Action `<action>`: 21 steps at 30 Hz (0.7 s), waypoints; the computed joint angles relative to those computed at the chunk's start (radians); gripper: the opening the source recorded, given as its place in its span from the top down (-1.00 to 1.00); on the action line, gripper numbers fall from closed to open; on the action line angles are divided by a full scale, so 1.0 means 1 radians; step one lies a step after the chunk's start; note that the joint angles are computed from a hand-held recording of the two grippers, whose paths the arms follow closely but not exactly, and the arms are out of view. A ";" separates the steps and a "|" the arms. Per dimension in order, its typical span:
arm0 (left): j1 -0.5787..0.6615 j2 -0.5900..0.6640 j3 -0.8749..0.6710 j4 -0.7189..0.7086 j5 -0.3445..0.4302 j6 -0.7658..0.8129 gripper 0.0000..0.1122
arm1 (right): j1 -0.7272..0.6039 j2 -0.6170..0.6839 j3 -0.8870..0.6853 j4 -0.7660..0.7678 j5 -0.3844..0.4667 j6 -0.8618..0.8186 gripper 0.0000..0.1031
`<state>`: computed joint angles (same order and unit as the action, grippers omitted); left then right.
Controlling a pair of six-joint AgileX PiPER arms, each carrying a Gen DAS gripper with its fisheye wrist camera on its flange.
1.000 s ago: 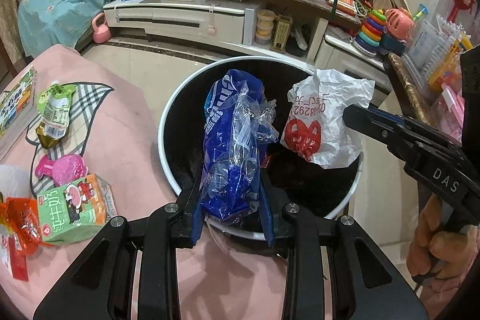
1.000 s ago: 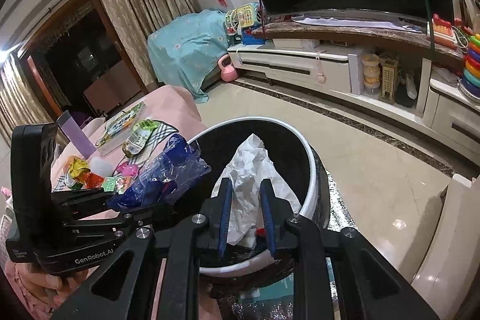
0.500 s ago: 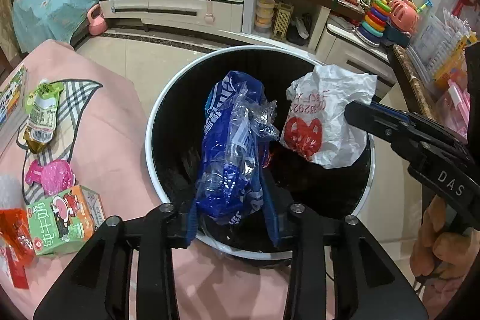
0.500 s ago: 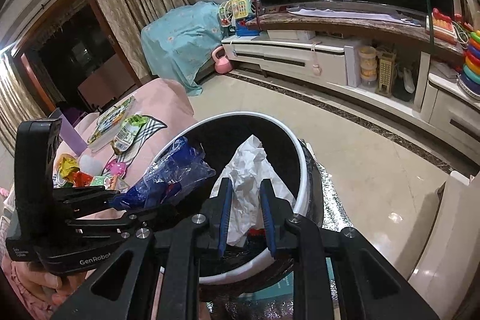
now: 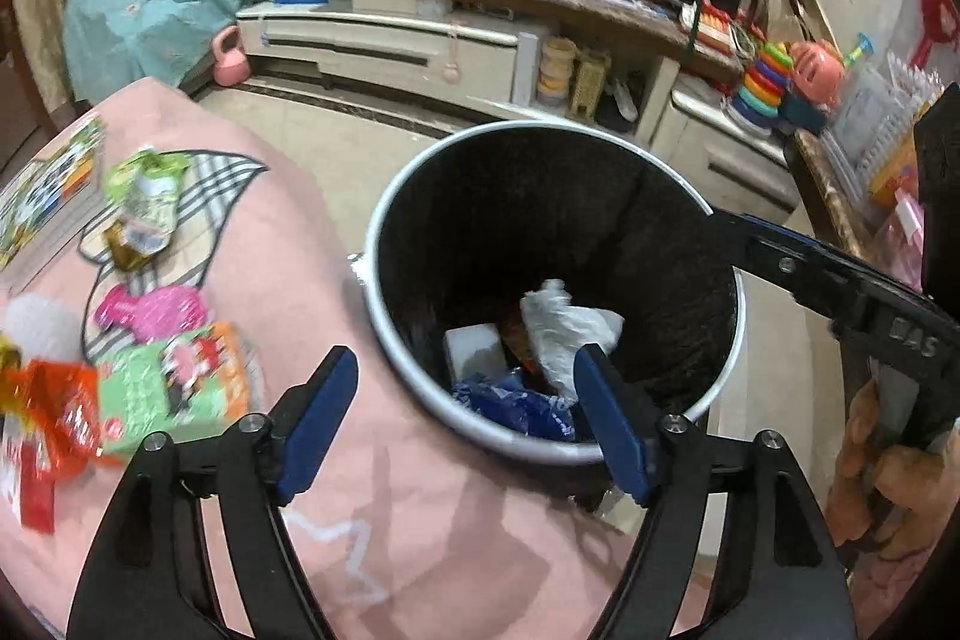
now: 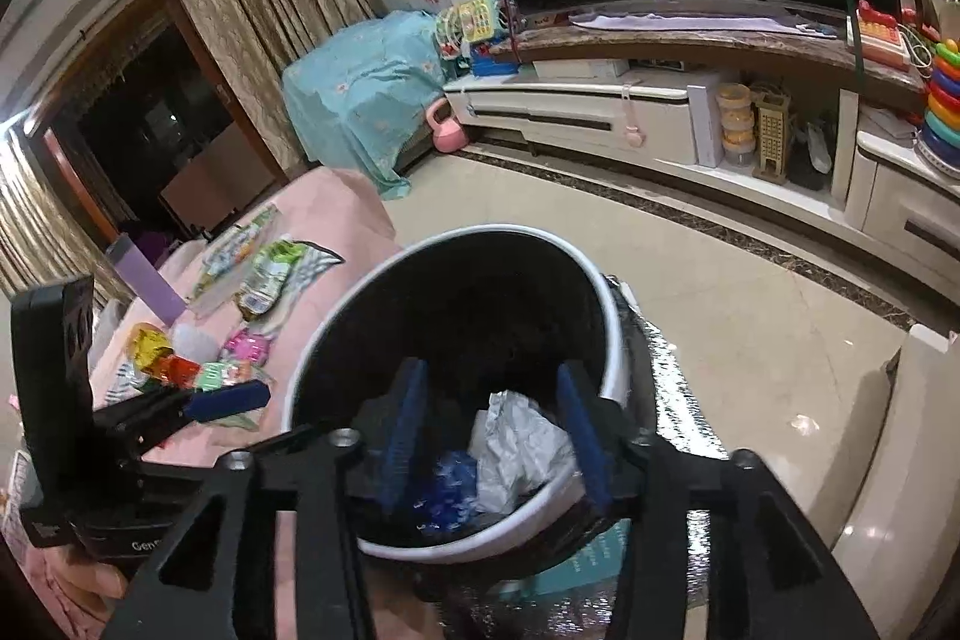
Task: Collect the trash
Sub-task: 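Open both tools to drop the wrapper and tissue into the bin, then move both tools back over the table toward the remaining items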
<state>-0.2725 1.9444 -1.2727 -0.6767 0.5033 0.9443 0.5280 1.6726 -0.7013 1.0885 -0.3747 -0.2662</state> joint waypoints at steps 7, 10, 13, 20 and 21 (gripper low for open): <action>0.141 -0.076 0.137 -0.268 0.030 0.266 -0.42 | 0.122 -0.026 0.023 0.021 -0.114 0.055 -0.73; 0.205 -0.106 0.195 -0.340 0.029 0.356 -0.42 | 0.164 -0.034 0.026 0.032 -0.138 0.071 -0.74; 0.288 -0.129 0.252 -0.430 0.028 0.477 -0.42 | 0.213 -0.023 0.007 0.062 -0.156 0.057 -0.79; 0.446 -0.124 0.293 -0.471 0.059 0.566 -0.42 | 0.281 0.067 -0.113 0.075 -0.123 -0.026 -0.80; 0.464 -0.121 0.294 -0.476 0.066 0.576 -0.42 | 0.287 0.082 -0.136 0.083 -0.112 -0.046 -0.80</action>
